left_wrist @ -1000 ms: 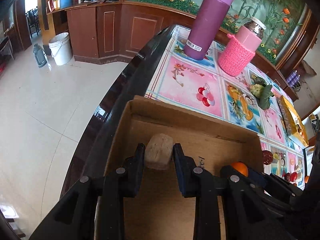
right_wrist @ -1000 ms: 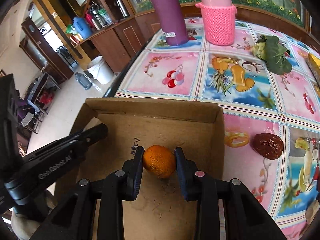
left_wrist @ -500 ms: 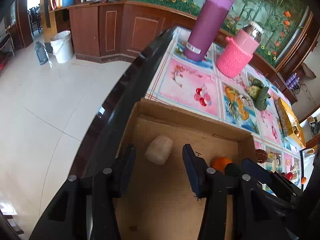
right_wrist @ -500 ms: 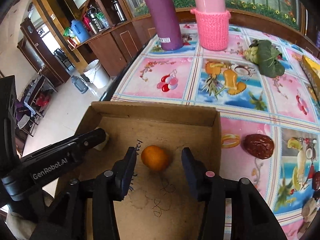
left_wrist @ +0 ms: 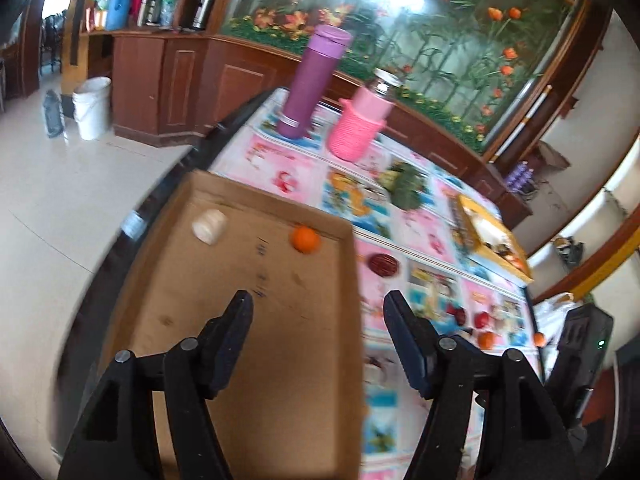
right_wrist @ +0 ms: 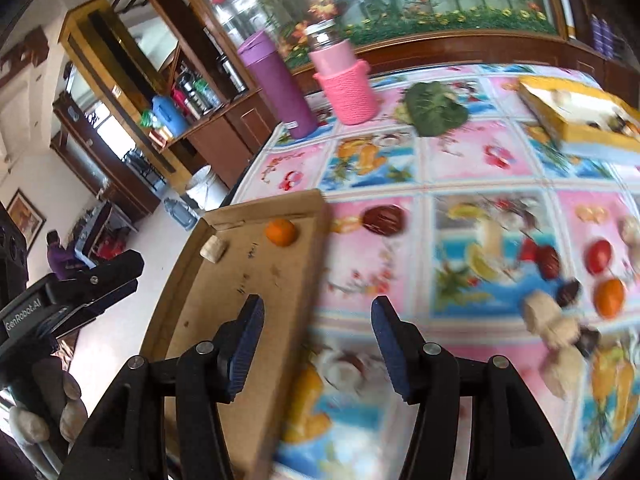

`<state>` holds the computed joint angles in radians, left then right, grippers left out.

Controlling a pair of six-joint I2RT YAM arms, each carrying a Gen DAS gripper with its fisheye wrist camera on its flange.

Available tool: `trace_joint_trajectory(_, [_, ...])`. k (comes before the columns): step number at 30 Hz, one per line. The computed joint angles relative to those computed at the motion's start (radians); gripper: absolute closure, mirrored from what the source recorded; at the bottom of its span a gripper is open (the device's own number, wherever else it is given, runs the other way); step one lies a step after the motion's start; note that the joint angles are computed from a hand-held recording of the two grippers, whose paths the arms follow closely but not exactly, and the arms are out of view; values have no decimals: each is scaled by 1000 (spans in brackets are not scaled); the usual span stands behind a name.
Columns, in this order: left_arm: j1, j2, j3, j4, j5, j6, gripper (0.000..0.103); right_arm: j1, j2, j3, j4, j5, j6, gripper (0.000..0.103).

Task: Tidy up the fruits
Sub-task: 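Move both open tools back over the food on the table, then grasp another snack cake with the left tool while the right grasps a round cake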

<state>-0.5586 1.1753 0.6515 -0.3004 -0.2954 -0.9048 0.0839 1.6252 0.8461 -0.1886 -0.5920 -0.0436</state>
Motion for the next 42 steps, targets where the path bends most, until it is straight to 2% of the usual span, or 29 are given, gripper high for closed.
trace_joint_trajectory(4, [-160, 114, 36, 67, -56, -107, 36, -217, -58, -79, -39, -83, -124, 41])
trace_joint_trajectory(8, [-244, 286, 127, 103, -52, -131, 36, -420, -55, -81, -92, -118, -264, 38])
trace_joint_trajectory(14, [-311, 540, 308, 103, -27, -109, 36, -638, 53, 13, -127, -105, -426, 38])
trace_joint_trajectory(20, [-355, 707, 463, 65, -18, -66, 36, -772, 227, 170, -182, -101, -490, 38])
trace_joint_trajectory(25, [-366, 845, 620, 19, -6, -13, 36, -806, 313, 256, -222, -100, -518, 38])
trace_joint_trajectory(30, [-375, 950, 744, 5, -10, 56, 36, -738, 359, 328, -237, -74, -497, 38])
trace_joint_trajectory(35, [-368, 1025, 825, 2, -10, 97, 36, -636, 422, 410, -185, 30, -440, 38])
trace_joint_trajectory(42, [-352, 1073, 869, 19, 1, 119, 38, -559, 521, 523, -163, 92, -371, 39])
